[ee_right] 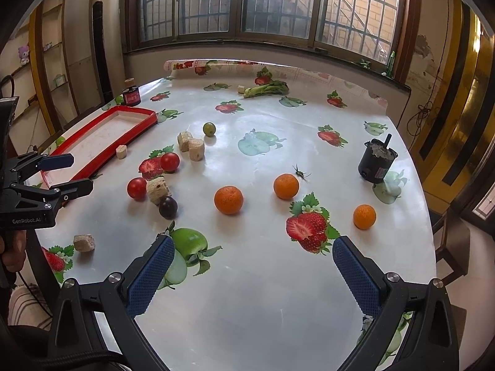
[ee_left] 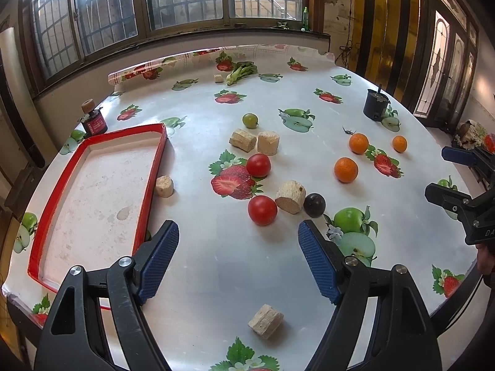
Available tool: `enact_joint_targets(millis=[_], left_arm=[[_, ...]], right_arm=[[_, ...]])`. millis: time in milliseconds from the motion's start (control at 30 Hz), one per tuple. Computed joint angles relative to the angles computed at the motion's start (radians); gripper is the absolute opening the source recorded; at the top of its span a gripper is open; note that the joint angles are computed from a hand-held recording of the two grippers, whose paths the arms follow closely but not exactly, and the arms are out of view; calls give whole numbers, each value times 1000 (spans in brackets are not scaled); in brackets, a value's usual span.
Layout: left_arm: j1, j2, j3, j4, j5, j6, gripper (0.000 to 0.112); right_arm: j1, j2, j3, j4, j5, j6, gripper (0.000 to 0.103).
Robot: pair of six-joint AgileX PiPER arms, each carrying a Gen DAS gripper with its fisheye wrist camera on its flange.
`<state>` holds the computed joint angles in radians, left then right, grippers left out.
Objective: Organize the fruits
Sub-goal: 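Reach left tool toward red tomato while right tool reaches toward an orange, then close left tool on red tomato while right tool closes on the orange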
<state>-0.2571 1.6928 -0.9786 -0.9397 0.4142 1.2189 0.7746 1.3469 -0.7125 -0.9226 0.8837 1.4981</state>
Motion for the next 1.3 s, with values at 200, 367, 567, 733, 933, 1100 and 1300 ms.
enact_joint_targets(millis=[200, 367, 567, 733, 933, 1100, 1300], left_arm=[[-17, 33, -20, 56, -10, -59, 80], [-28, 73, -34, -4, -18, -7, 80], [-58, 138, -102, 102, -24, -97, 80], [-58, 196, -186, 171, 32, -170, 80], [-63, 262, -278, 222, 95, -238, 79], [-73, 314, -347, 281, 132, -292, 74], [-56, 373, -402, 243, 230, -250, 37]], right_arm=[[-44, -16, 44, 2, -55, 18, 103], [-95, -37, 90, 4, -113, 30, 103], [-229, -49, 137, 41, -261, -23, 101], [-361, 43, 94, 90, -377, -135, 92], [-513, 168, 3, 170, -481, -276, 77], [-588, 260, -79, 217, -507, -354, 71], [-652, 357, -159, 304, -527, -468, 62]])
